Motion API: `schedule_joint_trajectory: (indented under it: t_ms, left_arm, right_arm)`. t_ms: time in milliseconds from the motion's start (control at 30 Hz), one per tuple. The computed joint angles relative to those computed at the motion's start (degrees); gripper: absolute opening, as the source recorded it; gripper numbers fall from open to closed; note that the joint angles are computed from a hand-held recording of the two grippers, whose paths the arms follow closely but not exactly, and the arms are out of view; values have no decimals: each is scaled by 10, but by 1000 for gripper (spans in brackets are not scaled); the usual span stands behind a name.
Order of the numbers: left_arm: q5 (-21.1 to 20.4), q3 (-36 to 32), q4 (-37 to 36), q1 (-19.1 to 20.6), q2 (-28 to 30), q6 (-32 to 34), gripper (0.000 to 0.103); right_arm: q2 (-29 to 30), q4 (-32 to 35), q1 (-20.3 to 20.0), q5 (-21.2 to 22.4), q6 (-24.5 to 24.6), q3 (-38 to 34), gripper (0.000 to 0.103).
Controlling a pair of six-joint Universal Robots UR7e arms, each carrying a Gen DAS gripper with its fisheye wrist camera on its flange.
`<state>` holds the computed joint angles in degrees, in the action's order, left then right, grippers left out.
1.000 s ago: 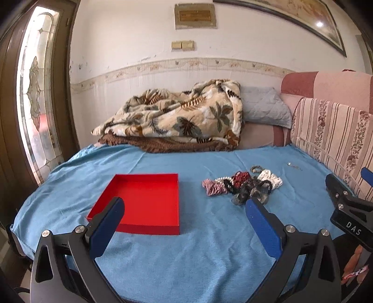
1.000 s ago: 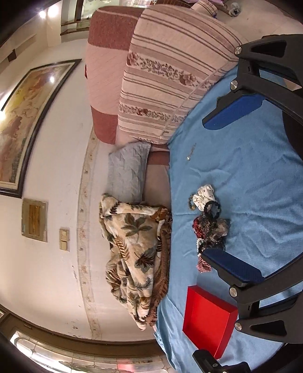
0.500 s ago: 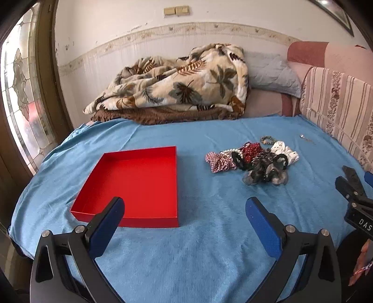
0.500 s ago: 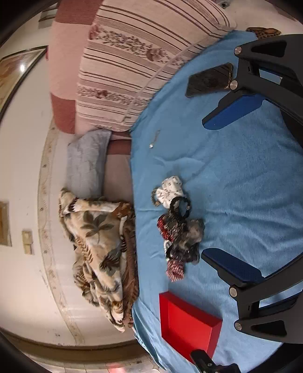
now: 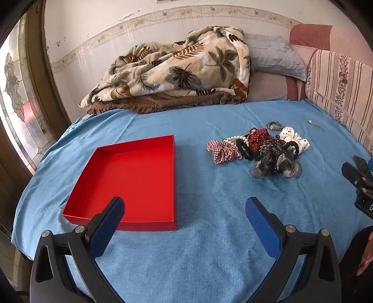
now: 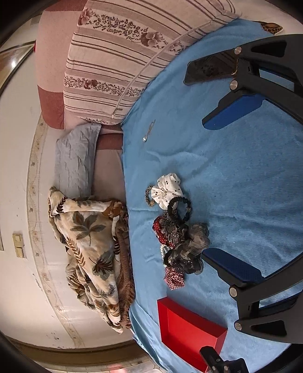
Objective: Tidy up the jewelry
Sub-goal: 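Grasp the dark mesh scrunchie with the left tool while the right tool grasps the white cherry scrunchie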
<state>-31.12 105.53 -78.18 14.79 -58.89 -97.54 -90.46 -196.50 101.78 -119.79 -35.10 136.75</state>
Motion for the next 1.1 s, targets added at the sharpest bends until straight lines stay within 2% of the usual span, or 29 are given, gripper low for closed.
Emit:
schedule_joint_trajectory:
  t_ms: [267, 433, 533, 667, 800, 867, 933, 1000, 1100]
  left_arm:
    - [0, -8, 4, 15, 7, 8, 103]
    - [-2, -6, -34, 29, 8, 43, 103]
    - [-3, -7, -80, 42, 9, 83, 103]
    - [-3, -13, -167, 61, 18, 148, 103]
    - [-13, -24, -275, 80, 42, 250, 103]
    - [-26, -31, -331, 90, 56, 302, 99]
    - [-47, -43, -378, 103, 71, 350, 85]
    - [-72, -59, -420, 119, 88, 391, 79]
    - [-102, -74, -477, 141, 108, 427, 79]
  right_arm:
    - [2, 11, -18, 10, -4, -16, 103]
    - [-2, 60, -34, 32, 8, -32, 103]
    - [7, 100, -49, 54, 21, -55, 102]
    - [41, 136, -62, 68, 46, -104, 93]
    - [80, 163, -78, 87, 72, -154, 88]
    - [99, 175, -85, 92, 78, -177, 86]
    - [118, 188, -92, 98, 83, -201, 83]
    - [136, 198, -100, 101, 90, -223, 81]
    - [154, 236, -118, 118, 115, -254, 76]
